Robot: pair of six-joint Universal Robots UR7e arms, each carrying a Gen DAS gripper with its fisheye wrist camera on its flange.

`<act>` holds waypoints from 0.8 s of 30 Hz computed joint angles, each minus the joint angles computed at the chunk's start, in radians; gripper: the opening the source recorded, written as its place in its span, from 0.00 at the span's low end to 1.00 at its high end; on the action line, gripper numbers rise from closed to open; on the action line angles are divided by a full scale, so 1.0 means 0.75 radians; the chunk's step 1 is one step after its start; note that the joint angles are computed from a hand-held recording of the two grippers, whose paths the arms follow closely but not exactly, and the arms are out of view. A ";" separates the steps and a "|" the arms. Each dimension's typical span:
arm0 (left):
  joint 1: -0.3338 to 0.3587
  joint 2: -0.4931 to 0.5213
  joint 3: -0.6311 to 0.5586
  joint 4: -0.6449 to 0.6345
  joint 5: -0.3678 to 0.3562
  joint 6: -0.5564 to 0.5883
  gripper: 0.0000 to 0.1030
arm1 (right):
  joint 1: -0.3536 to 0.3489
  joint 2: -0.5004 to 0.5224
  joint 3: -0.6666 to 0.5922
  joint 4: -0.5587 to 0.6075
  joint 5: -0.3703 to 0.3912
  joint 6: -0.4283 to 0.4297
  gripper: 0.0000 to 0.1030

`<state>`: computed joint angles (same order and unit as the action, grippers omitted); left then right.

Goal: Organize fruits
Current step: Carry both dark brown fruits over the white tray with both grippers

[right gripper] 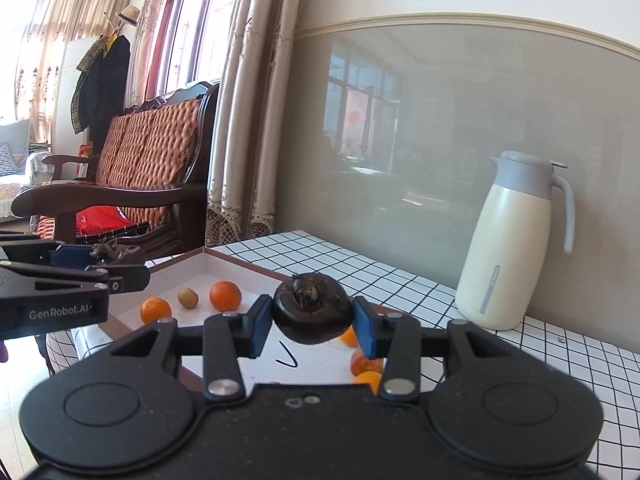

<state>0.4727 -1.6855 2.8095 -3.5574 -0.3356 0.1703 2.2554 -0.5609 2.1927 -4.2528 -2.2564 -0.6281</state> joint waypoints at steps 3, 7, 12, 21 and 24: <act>0.054 0.038 -0.032 -0.095 -0.029 0.106 0.42 | -0.003 0.012 -0.023 0.023 0.013 0.008 0.34; 0.127 0.102 -0.079 -0.204 -0.080 0.209 0.42 | -0.005 0.031 -0.064 0.059 0.024 0.001 0.34; 0.228 0.171 -0.141 -0.275 -0.165 0.288 0.42 | -0.024 0.039 -0.107 0.113 0.017 0.015 0.34; 0.379 0.288 -0.252 -0.359 -0.279 0.391 0.42 | -0.054 0.051 -0.164 0.200 -0.008 0.041 0.34; 0.434 0.318 -0.292 -0.366 -0.317 0.411 0.42 | -0.068 0.053 -0.181 0.235 -0.006 0.042 0.34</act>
<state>0.7982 -1.4469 2.5907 -3.8317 -0.5731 0.4785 2.2042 -0.5212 2.0566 -4.0770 -2.2605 -0.5963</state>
